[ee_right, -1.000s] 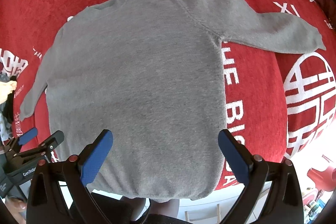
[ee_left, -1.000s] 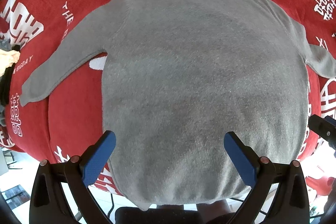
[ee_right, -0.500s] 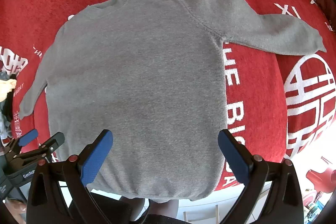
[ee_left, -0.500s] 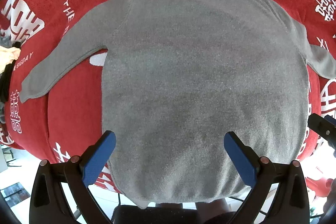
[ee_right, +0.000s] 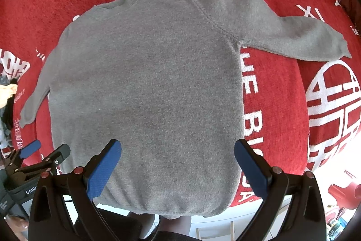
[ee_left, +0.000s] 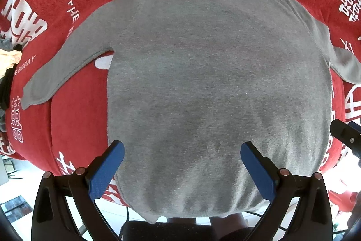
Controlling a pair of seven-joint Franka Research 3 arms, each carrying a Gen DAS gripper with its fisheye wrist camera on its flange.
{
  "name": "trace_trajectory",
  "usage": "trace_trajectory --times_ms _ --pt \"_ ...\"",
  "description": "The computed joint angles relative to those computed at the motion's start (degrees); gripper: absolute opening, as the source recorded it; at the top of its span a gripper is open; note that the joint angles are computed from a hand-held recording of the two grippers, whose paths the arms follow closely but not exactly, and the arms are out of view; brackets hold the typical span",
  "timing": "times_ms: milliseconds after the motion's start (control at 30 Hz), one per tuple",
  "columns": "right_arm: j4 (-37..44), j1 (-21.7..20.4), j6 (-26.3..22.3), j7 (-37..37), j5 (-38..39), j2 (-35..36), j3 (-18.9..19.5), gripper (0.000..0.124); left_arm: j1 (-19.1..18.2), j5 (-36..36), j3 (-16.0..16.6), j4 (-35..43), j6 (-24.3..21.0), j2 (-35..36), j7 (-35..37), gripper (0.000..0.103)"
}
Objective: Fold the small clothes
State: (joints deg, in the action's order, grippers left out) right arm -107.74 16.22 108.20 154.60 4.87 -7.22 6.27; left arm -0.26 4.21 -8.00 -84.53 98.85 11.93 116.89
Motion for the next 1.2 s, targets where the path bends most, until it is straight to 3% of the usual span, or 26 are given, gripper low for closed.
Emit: trace_trajectory --times_ms 1200 --pt "2.85 0.24 0.10 -6.16 1.06 3.15 -0.80 0.101 0.31 -0.03 0.20 1.30 0.13 0.69 -3.82 0.103"
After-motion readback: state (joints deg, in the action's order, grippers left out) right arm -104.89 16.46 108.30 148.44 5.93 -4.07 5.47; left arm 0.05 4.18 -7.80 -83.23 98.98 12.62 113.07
